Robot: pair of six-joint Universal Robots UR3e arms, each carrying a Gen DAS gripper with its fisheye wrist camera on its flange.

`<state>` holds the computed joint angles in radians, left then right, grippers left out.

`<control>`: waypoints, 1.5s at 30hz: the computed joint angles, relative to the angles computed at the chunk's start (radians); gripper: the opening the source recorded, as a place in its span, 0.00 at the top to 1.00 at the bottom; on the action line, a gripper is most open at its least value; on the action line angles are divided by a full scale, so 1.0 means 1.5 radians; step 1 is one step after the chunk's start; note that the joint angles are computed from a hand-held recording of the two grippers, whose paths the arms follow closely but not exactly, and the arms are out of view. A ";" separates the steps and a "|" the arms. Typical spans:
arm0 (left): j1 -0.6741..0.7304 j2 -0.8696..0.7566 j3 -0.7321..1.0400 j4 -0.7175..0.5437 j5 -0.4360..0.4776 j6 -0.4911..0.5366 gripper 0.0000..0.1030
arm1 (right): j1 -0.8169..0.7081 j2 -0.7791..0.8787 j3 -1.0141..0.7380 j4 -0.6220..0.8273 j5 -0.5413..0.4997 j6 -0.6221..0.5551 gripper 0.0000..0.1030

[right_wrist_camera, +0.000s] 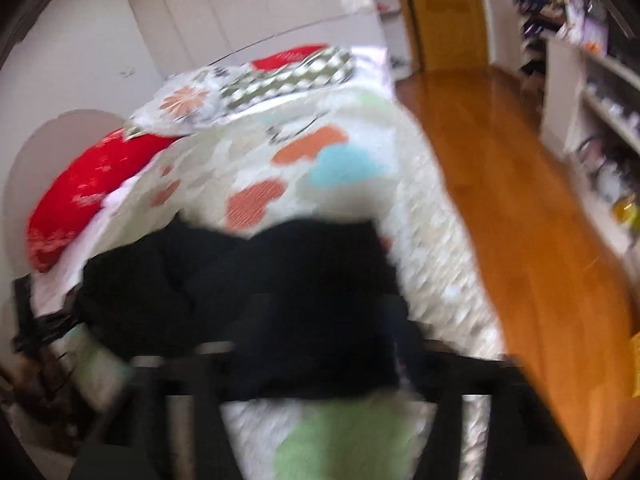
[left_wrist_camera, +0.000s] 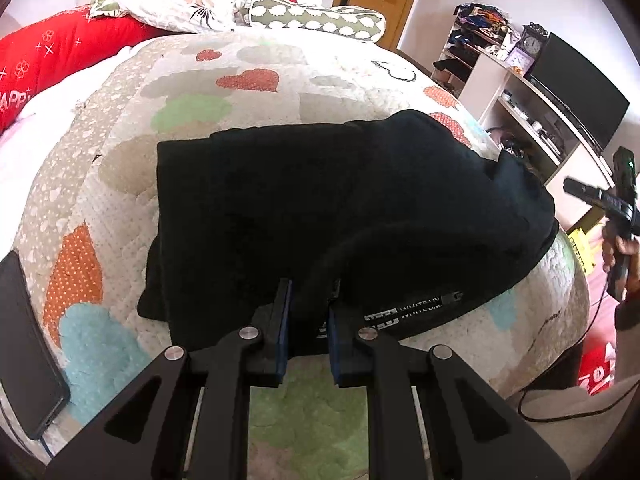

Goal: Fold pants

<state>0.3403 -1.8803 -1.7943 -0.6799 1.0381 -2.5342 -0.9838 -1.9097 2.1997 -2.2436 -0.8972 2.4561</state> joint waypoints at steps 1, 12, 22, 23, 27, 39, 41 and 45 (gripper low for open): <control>0.000 -0.001 -0.002 0.003 0.000 -0.003 0.87 | 0.024 0.034 -0.001 -0.077 -0.023 0.041 0.28; 0.020 0.011 -0.004 0.014 -0.031 -0.023 0.87 | 0.095 0.298 -0.153 -0.151 0.004 0.110 0.95; 0.026 -0.006 -0.045 0.077 -0.007 -0.032 0.86 | 0.040 0.151 -0.074 -0.023 -0.078 0.004 0.85; 0.026 0.000 -0.054 0.085 -0.006 -0.032 0.86 | 0.060 0.182 -0.081 -0.056 -0.115 0.033 0.79; 0.028 0.031 -0.065 0.063 0.005 -0.015 0.77 | 0.082 0.179 -0.094 -0.124 -0.076 0.119 0.61; 0.090 0.127 -0.119 0.001 -0.031 0.033 0.60 | 0.504 0.608 -0.560 -0.097 -0.064 0.221 0.58; 0.105 0.145 -0.122 0.009 -0.028 0.015 0.40 | 0.522 0.645 -0.600 -0.075 -0.077 0.213 0.97; 0.128 0.153 -0.076 -0.047 -0.065 0.010 0.35 | 0.528 0.634 -0.600 -0.121 -0.082 0.203 0.96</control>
<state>0.5328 -1.6503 -1.9079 -0.7504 0.9407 -2.5198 -0.1925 -0.9591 1.3003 -2.4245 -1.0201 2.7603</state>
